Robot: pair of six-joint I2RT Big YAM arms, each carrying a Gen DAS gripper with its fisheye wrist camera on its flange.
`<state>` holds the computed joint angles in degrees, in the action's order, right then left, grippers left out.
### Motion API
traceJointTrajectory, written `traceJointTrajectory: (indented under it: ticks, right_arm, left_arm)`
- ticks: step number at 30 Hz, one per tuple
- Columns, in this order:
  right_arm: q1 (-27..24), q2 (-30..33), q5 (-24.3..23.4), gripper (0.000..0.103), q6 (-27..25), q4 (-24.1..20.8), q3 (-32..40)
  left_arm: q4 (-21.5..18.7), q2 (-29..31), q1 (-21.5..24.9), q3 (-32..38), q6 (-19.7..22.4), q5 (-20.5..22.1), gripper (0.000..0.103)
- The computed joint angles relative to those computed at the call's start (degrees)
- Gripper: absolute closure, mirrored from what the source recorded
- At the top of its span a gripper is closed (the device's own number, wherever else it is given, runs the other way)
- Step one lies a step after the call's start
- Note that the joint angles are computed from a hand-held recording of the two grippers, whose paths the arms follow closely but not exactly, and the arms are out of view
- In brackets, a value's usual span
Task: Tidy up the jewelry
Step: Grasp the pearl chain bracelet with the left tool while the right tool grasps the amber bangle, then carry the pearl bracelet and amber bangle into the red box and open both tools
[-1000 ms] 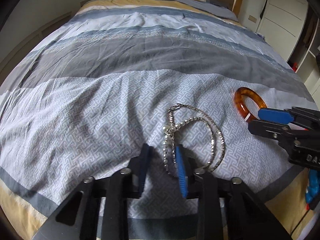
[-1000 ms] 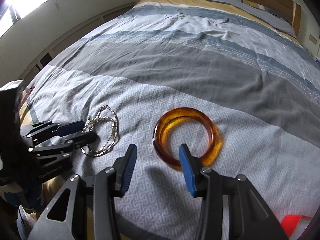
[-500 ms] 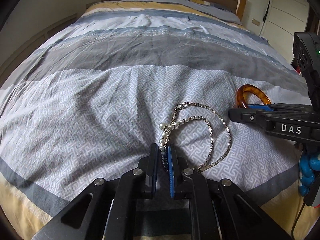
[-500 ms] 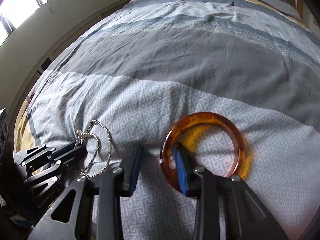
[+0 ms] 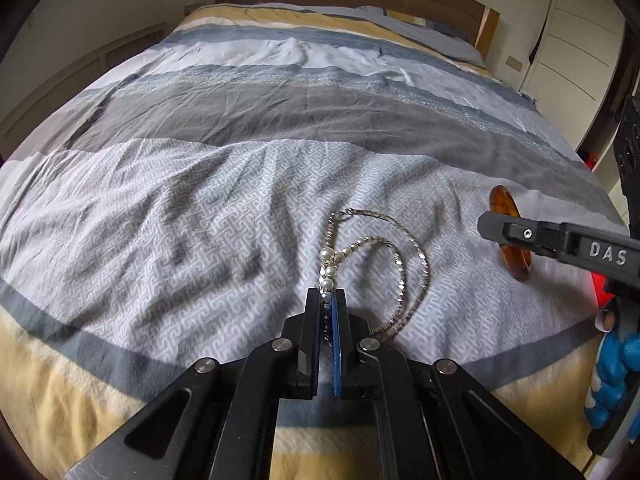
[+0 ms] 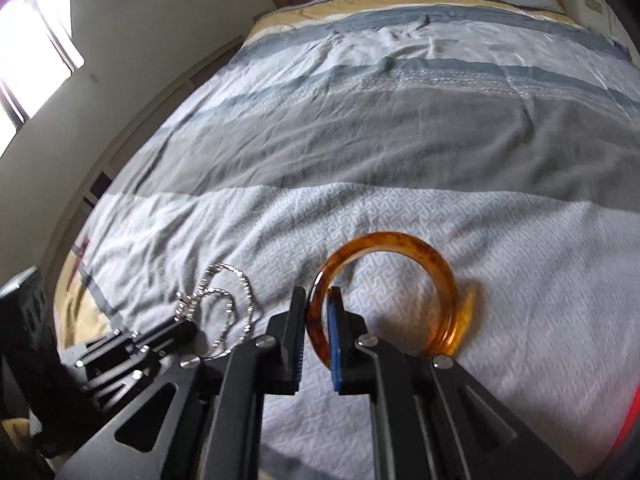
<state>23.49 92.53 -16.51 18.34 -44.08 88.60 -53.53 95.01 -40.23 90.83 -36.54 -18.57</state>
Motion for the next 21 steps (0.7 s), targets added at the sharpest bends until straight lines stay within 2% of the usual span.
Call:
traceJointTrajectory:
  ticks: [9,21]
  right_arm:
    - [0.9,-11.0,-0.1,0.094,3.9,0.7,-8.5]
    - [4.2,-30.2,5.7,0.094,4.7,-5.4,-18.8]
  left_arm:
    - [-6.2,-3.3,-4.7,0.6,-0.3,-6.2,0.098]
    - [-12.9,-9.7,-13.4,-0.1,-4.5,-13.3,0.098]
